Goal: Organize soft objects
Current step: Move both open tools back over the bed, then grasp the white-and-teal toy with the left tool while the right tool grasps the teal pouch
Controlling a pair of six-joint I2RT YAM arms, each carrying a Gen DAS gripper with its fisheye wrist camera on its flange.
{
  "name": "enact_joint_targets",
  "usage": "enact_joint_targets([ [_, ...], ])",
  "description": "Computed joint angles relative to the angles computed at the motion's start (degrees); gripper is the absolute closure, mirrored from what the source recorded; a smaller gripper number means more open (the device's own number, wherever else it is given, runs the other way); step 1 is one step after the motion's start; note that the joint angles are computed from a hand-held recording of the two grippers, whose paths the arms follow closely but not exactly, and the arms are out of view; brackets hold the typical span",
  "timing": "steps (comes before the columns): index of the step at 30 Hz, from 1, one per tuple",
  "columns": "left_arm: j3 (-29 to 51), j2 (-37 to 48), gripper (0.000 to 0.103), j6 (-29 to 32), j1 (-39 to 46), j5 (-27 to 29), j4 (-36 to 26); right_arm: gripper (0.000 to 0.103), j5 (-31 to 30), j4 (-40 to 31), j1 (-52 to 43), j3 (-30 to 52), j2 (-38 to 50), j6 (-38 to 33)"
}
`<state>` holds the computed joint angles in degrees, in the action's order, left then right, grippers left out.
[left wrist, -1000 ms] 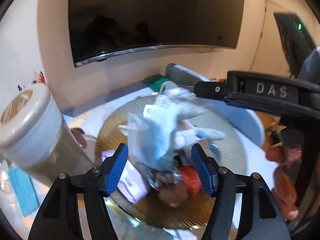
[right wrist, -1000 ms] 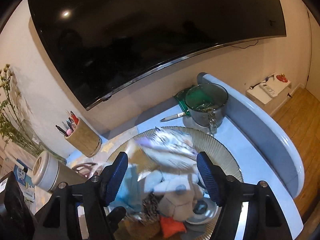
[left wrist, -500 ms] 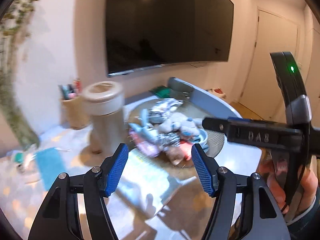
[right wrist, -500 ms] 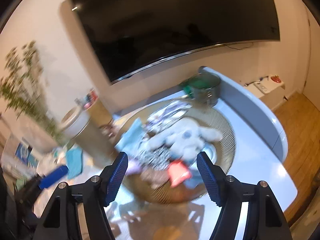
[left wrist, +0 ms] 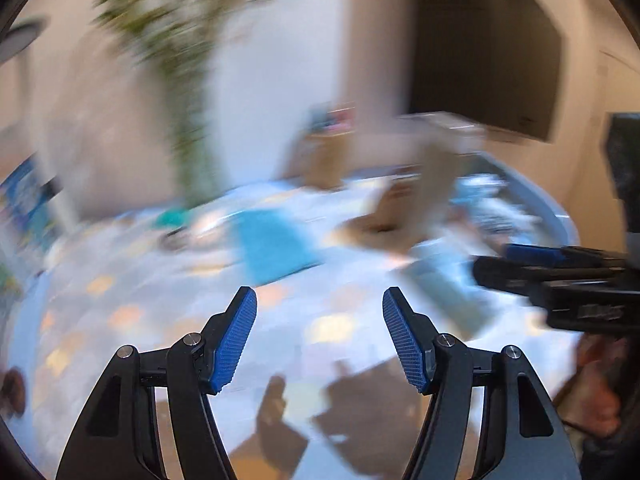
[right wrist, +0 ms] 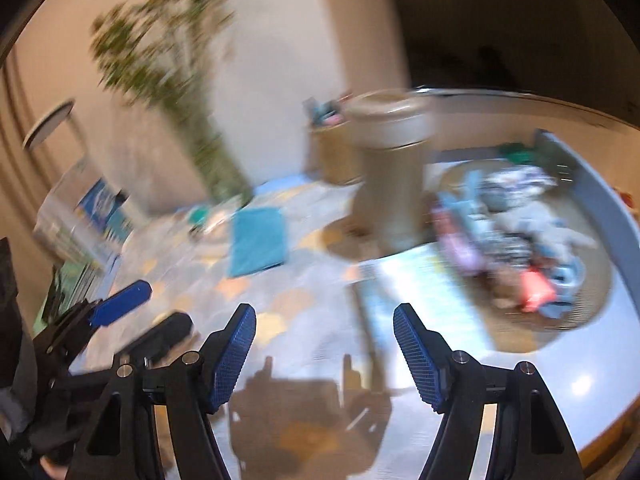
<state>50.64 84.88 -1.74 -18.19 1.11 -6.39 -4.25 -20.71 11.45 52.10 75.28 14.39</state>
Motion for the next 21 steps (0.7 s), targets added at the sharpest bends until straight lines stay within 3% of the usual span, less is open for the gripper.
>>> enact_joint_targets([
  [5,0.55,8.14,0.040,5.03,15.21,2.58,-0.08,0.033,1.71,4.12,8.62,5.00,13.33,2.77],
  [10,5.60,19.41,0.040,5.06,22.72,3.27,-0.78,0.033,0.14,7.16,11.02,10.66,25.56,4.82],
  [12,9.31,23.41,0.040,4.38,24.16,2.80,-4.11,0.033,-0.73,7.04,11.41,13.07,29.49,5.83],
  [16,17.48,26.21,0.040,4.75,27.29,9.27,-10.95,0.033,-3.03,2.49,10.78,19.67,34.14,5.56],
  [21,34.07,32.40,0.040,4.45,26.36,15.06,-19.46,0.033,0.04,-3.03,10.13,31.88,40.66,1.45],
])
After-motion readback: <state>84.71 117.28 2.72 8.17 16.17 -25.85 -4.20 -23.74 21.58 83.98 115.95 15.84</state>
